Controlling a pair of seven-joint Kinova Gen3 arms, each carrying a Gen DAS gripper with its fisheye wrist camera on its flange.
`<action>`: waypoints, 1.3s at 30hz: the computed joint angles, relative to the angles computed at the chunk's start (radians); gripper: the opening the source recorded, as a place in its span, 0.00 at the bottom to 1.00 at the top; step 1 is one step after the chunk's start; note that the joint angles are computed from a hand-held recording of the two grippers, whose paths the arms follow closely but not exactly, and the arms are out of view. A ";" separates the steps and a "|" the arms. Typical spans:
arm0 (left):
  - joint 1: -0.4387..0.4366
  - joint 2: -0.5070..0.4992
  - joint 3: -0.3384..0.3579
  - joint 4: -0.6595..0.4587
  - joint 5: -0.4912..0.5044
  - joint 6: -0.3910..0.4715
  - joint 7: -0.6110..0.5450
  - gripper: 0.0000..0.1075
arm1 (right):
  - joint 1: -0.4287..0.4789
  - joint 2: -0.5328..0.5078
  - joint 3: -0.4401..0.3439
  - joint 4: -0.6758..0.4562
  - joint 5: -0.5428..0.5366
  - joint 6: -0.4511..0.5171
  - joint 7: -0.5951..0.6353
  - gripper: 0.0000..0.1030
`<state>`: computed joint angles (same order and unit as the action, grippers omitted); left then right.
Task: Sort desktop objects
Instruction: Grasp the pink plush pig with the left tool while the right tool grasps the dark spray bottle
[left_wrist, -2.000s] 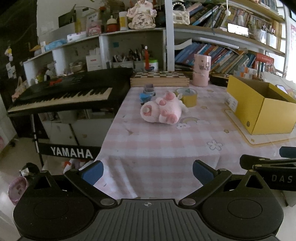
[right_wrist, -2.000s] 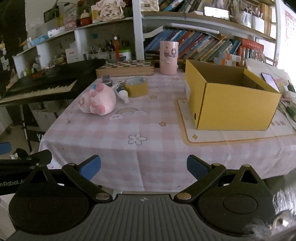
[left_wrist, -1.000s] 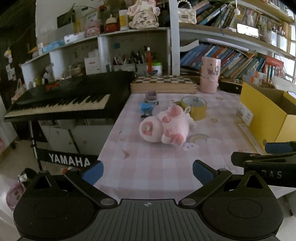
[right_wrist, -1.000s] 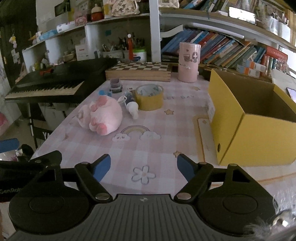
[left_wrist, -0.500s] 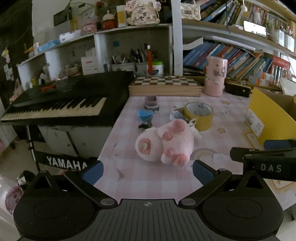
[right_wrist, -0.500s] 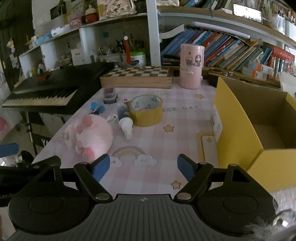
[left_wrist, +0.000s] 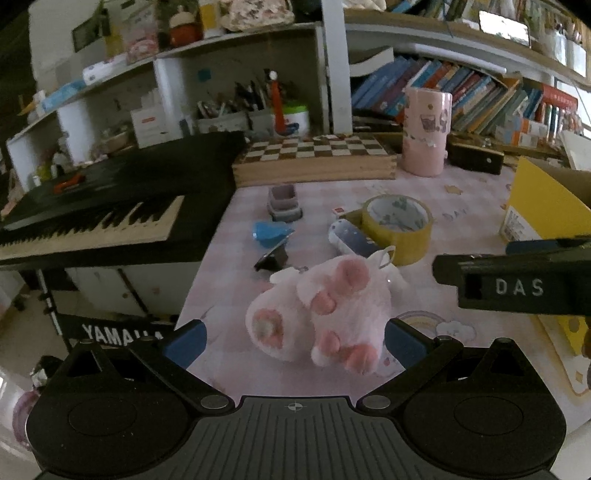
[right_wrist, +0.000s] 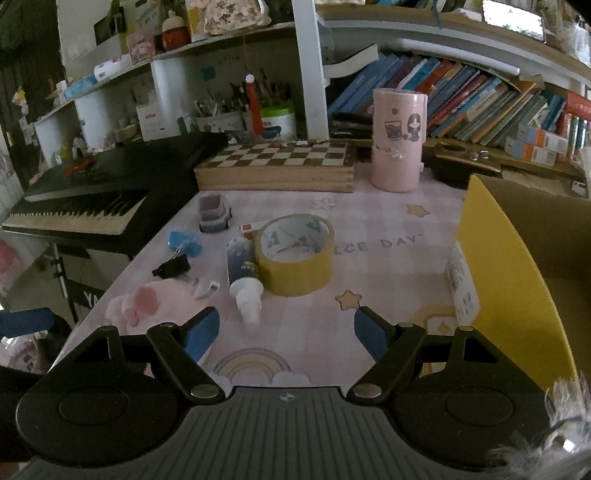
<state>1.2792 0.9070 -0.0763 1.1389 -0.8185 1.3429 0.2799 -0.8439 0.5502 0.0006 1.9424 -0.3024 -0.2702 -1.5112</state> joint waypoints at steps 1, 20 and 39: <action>-0.009 0.000 0.003 0.002 -0.003 -0.012 -0.013 0.96 | 0.011 0.008 -0.007 -0.018 0.005 0.014 -0.003 0.77; -0.084 0.055 -0.032 -0.011 0.029 -0.133 -0.260 0.94 | 0.283 0.197 -0.292 -0.411 0.256 0.435 -0.076 0.75; -0.046 -0.049 -0.008 0.142 0.018 -0.110 0.060 0.91 | 0.177 0.310 -0.220 -0.602 0.273 0.509 0.025 0.51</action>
